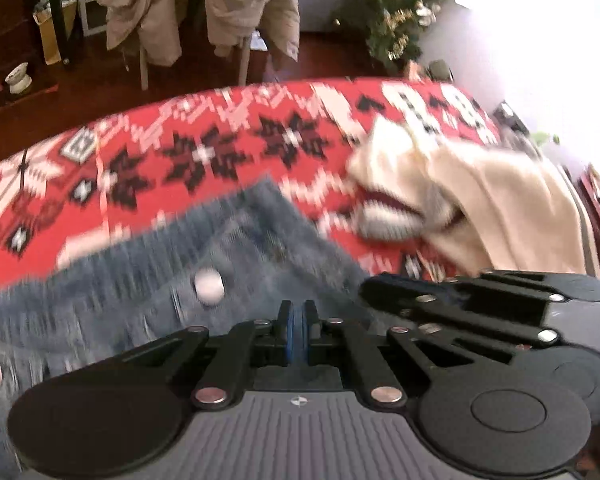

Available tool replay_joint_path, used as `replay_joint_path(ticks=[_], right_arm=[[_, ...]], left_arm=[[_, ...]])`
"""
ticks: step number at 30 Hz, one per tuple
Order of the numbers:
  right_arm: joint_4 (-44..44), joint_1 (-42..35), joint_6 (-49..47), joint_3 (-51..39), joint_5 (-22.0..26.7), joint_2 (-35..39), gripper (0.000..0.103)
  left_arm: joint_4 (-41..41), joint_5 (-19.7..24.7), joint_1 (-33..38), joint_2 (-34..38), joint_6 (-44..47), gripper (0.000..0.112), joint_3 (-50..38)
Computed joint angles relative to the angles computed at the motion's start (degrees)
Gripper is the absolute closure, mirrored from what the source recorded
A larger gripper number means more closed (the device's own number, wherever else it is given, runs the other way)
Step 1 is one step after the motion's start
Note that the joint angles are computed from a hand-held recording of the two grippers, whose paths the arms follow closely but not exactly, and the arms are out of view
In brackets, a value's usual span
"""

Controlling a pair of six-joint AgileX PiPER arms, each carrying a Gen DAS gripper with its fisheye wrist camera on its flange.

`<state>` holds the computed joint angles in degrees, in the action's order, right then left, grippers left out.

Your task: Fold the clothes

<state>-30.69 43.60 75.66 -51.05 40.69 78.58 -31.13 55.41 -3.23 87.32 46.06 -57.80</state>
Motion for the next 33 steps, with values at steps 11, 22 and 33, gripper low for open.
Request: replay_joint_path(ticks=[11,22,33], right_arm=[[3.00,-8.68,-15.33,-7.64,-8.76,13.24,0.103],[-0.57,-5.25,0.69,-1.56,-0.31,2.10,0.101],[0.63,0.52,-2.73,1.65,2.86,1.40,0.103]], left_arm=[[-3.94,4.19,2.55,11.05,1.62,0.111,-9.74],[-6.00,7.67,1.44,10.90,3.47,0.111,-11.87],[-5.10,11.10,-2.38,8.26,5.83,0.111,-6.52]])
